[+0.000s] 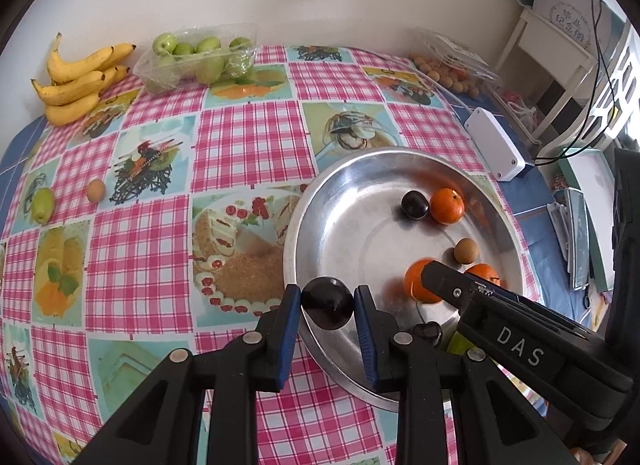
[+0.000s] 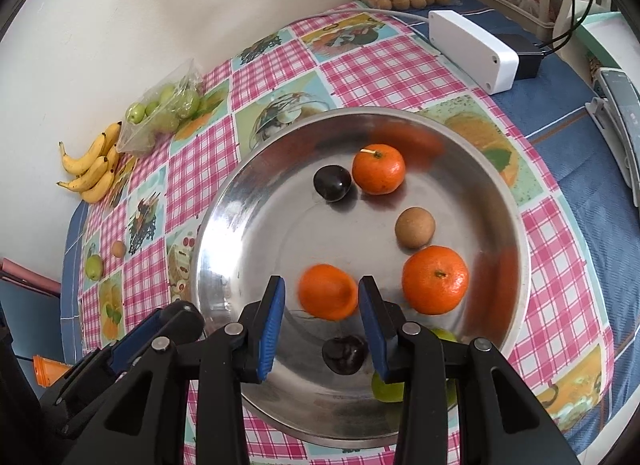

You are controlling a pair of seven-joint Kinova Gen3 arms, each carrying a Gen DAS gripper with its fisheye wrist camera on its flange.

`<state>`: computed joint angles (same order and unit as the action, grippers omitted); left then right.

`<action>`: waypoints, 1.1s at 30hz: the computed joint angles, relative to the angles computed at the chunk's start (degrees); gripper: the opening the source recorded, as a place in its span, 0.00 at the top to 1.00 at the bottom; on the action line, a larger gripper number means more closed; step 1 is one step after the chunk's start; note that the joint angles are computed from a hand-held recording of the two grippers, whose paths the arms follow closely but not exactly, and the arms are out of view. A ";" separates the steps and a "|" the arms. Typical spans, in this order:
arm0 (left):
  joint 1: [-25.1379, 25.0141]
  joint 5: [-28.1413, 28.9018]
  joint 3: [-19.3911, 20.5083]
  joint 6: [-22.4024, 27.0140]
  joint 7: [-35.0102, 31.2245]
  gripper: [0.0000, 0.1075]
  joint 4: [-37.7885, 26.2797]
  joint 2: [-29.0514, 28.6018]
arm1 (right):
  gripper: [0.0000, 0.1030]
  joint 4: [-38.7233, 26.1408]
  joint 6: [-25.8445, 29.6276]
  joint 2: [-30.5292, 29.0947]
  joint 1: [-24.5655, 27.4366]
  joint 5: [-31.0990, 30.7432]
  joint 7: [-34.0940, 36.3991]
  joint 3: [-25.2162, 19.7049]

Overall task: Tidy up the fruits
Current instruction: 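Carry the orange and plum into the steel bowl and release both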

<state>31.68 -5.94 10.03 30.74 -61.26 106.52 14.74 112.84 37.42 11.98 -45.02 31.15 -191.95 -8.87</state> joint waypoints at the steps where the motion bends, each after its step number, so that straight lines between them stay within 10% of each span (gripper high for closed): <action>1: -0.08 0.17 0.06 0.00 -0.08 0.73 -0.01 0.13 | 0.61 -0.17 -0.07 0.29 0.19 -0.37 0.51 -0.14; 33: -1.27 3.38 0.13 1.67 -2.32 0.59 -0.91 1.31 | 0.61 -0.38 -0.40 0.36 -0.44 -1.08 1.01 0.47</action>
